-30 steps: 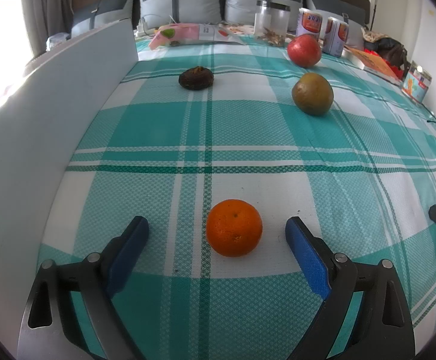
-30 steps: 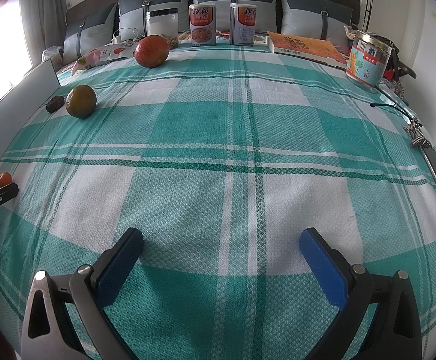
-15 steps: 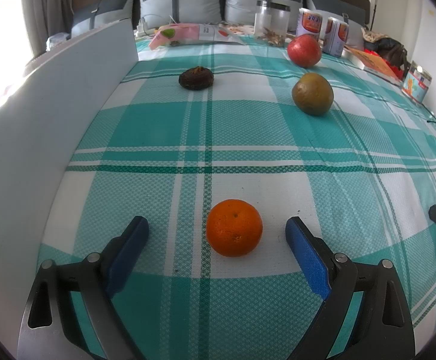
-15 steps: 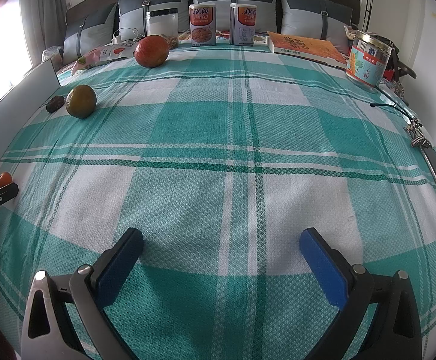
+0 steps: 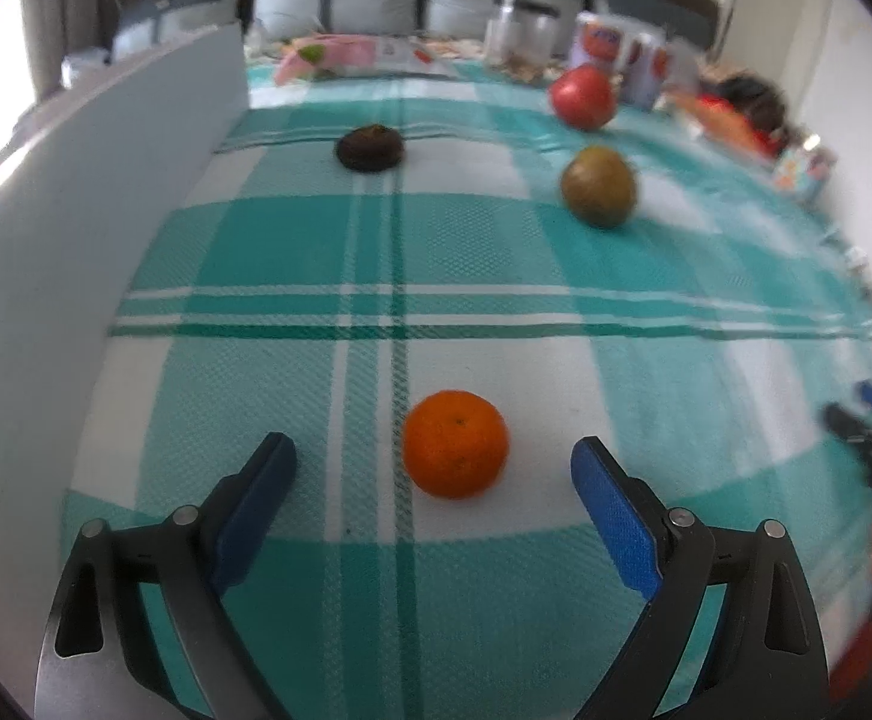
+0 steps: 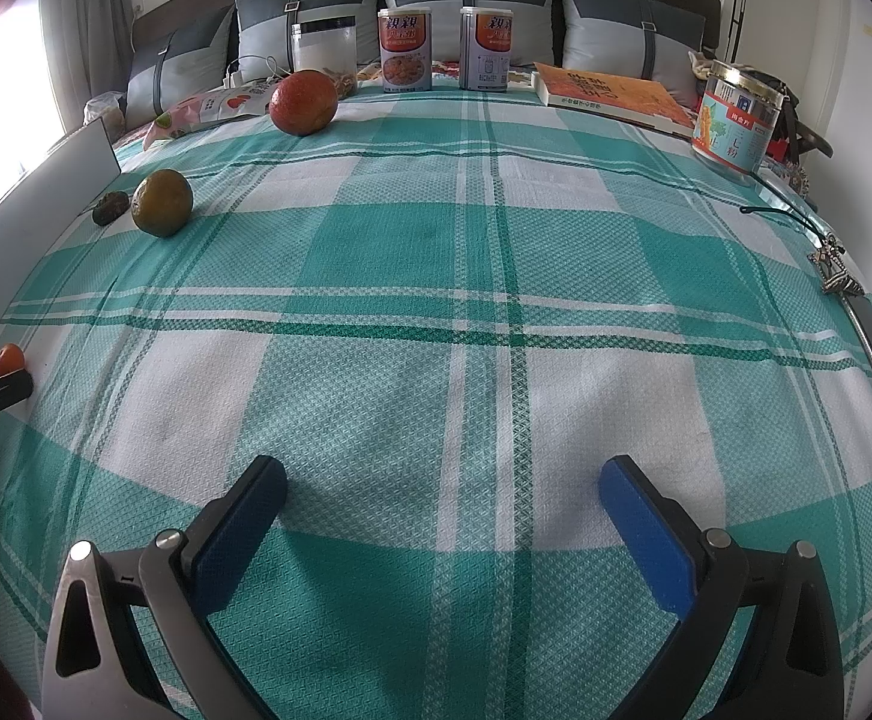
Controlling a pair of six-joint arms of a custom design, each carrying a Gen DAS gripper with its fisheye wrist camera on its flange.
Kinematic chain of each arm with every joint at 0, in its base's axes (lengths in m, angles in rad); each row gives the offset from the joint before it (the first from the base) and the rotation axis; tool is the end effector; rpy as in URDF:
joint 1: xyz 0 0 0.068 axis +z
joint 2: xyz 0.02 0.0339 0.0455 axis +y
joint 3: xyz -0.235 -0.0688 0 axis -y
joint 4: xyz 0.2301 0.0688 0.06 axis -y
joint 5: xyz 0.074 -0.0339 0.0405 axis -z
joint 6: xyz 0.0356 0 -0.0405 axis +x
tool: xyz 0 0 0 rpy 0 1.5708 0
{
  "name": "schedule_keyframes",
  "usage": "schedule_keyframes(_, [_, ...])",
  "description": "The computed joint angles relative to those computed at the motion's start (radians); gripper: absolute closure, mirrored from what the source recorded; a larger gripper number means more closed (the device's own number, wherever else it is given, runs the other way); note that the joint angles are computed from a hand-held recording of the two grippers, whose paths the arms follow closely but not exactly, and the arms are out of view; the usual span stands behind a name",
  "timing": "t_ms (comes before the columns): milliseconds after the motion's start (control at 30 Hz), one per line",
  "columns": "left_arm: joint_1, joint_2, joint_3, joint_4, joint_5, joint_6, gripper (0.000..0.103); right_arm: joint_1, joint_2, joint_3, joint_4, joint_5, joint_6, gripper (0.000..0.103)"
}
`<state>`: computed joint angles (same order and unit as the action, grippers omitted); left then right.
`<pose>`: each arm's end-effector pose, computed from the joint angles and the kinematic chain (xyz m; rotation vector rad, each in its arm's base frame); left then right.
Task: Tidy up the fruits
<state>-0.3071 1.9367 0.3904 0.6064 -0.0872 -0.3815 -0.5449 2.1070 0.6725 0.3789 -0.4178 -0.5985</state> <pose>0.2242 -0.0679 0.0160 -0.1293 2.5108 -0.1737 0.2497 -0.1345 0.0030 -0.2056 2.4841 0.0889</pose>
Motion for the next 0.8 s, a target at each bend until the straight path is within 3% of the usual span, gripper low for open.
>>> schedule_keyframes(67, [0.042,-0.02,-0.046,0.061,0.085,0.003,0.011,0.001,0.001,0.001,0.0,0.0,0.001,0.0])
schedule_keyframes(133, [0.032,-0.037,-0.051,0.06,0.066,0.005,0.011,0.001,0.0,0.0,0.0,0.001,0.001,0.0])
schedule_keyframes(167, [0.018,-0.038,-0.043,0.052,0.044,0.012,0.016,0.0,0.0,0.001,-0.001,0.001,0.001,0.0])
schedule_keyframes(200, [0.002,-0.034,-0.024,0.034,0.023,0.017,0.025,0.001,-0.001,0.001,-0.003,0.002,0.0,0.0])
schedule_keyframes(233, [-0.009,-0.023,0.0,0.005,0.021,0.021,0.053,0.007,-0.006,0.006,-0.017,0.007,0.004,0.0])
schedule_keyframes(267, [-0.015,-0.007,0.034,-0.039,0.028,0.027,0.068,0.014,-0.02,0.021,-0.058,-0.004,0.02,0.0])
schedule_keyframes(367, [-0.052,-0.003,0.042,-0.049,-0.031,0.025,0.073,0.069,-0.1,0.052,-0.172,-0.121,0.106,0.0])
schedule_keyframes(467, [-0.055,-0.072,-0.009,-0.057,-0.027,-0.011,0.074,0.261,-0.125,0.161,-0.293,-0.151,0.181,0.0])
schedule_keyframes(600, [-0.034,-0.355,-0.127,-0.175,0.003,-0.018,0.074,0.488,-0.02,0.368,-0.341,-0.055,0.289,0.006])
schedule_keyframes(700, [0.038,-0.68,-0.194,-0.387,0.054,0.006,0.074,0.609,0.144,0.622,-0.491,0.053,0.331,0.014])
schedule_keyframes(767, [0.112,-0.908,-0.21,-0.571,0.1,0.039,0.074,0.636,0.223,0.734,-0.572,0.078,0.344,0.054])
schedule_keyframes(800, [0.168,-1.03,-0.209,-0.682,0.135,0.066,0.074,0.641,0.228,0.744,-0.575,0.084,0.353,0.054])
